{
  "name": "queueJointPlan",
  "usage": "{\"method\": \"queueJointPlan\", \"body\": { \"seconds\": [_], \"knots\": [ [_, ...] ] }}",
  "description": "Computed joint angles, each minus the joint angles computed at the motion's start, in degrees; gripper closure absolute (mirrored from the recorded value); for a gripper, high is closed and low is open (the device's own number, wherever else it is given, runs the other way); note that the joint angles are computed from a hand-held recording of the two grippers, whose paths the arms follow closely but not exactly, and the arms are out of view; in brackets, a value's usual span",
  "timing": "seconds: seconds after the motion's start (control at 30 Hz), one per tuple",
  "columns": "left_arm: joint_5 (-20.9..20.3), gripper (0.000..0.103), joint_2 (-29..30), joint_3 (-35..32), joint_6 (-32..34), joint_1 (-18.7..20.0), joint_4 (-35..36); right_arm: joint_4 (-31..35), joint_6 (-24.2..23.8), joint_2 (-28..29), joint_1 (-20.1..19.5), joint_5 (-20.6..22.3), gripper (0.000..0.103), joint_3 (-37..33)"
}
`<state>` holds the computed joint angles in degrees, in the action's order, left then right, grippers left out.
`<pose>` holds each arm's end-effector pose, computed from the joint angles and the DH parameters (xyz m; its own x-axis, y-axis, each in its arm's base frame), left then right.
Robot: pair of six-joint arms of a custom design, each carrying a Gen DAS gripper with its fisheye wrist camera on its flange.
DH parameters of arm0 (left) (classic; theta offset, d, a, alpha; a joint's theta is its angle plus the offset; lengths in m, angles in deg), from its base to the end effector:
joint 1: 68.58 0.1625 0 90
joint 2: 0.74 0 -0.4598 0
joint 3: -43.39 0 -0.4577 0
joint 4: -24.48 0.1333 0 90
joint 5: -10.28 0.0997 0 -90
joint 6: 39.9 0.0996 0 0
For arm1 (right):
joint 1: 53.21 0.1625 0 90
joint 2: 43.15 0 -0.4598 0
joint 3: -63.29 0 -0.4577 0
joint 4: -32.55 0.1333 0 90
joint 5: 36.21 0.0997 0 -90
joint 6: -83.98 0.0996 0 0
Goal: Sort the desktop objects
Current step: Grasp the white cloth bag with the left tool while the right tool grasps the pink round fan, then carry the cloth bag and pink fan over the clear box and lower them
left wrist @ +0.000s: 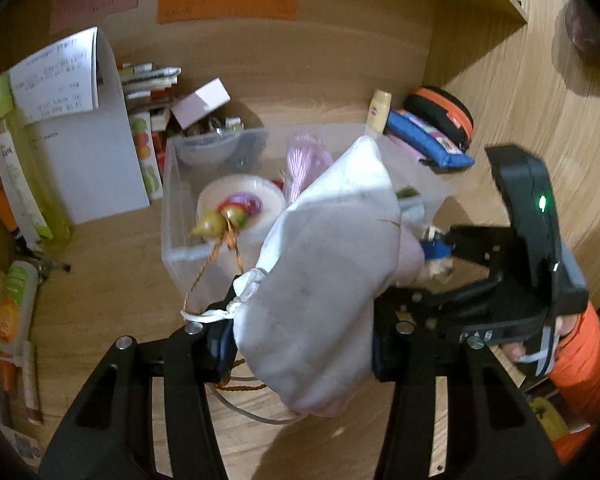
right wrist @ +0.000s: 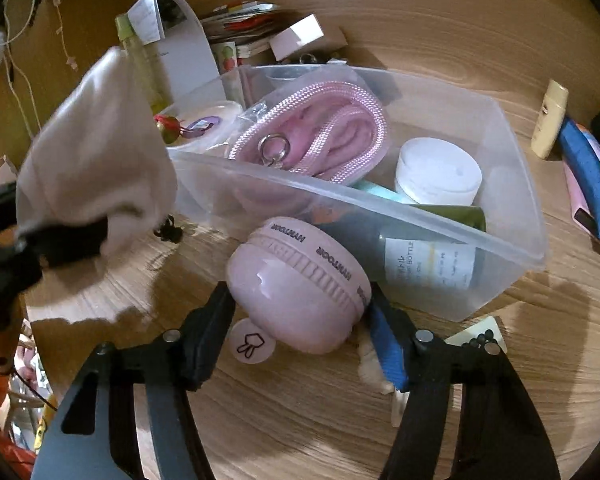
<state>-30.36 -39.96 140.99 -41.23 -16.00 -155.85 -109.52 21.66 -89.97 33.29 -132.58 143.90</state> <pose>-0.2686 -0.6949 0.0612 -0.7730 0.0612 -0.6314 0.4978 0.6755 -0.5440 0.0719 -0.8267 0.1805 -0.5112 -0.7950 0.3267 -0.8496 0.5248 -0.0524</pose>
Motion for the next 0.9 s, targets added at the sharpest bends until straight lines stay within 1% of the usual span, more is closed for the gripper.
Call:
{"method": "queueJointPlan", "body": {
  "seconds": [0.3, 0.4, 0.5, 0.7, 0.83, 0.9],
  "knots": [
    [1.28, 0.053, 0.87, -2.70, 4.24, -0.96, -3.57, 0.03, -1.61, -3.07, -0.67, 4.41, 0.042, 2.18],
    [0.59, 0.053, 1.09, -3.53, 4.81, -0.88, -4.24, 0.56, -3.04, -4.49, -0.68, 5.98, 0.042, 2.61],
    [-0.13, 0.053, 1.63, -4.85, 5.11, -0.71, -4.41, -0.38, -3.76, -5.26, -0.61, 7.16, 0.042, 2.65],
    [-1.04, 0.053, 3.25, -8.37, 5.75, -0.20, -3.28, -0.44, -2.27, -4.63, -0.45, 9.05, 0.042, -0.49],
    [-2.45, 0.053, 4.51, -10.81, 6.18, 0.47, -2.40, -0.62, -0.40, -3.38, -0.41, 9.38, 0.042, -2.94],
    [-2.43, 0.053, 5.60, -12.43, 7.00, 0.74, -2.28, -0.22, 0.96, -2.18, -0.35, 9.22, 0.042, -4.86]
  ]
}}
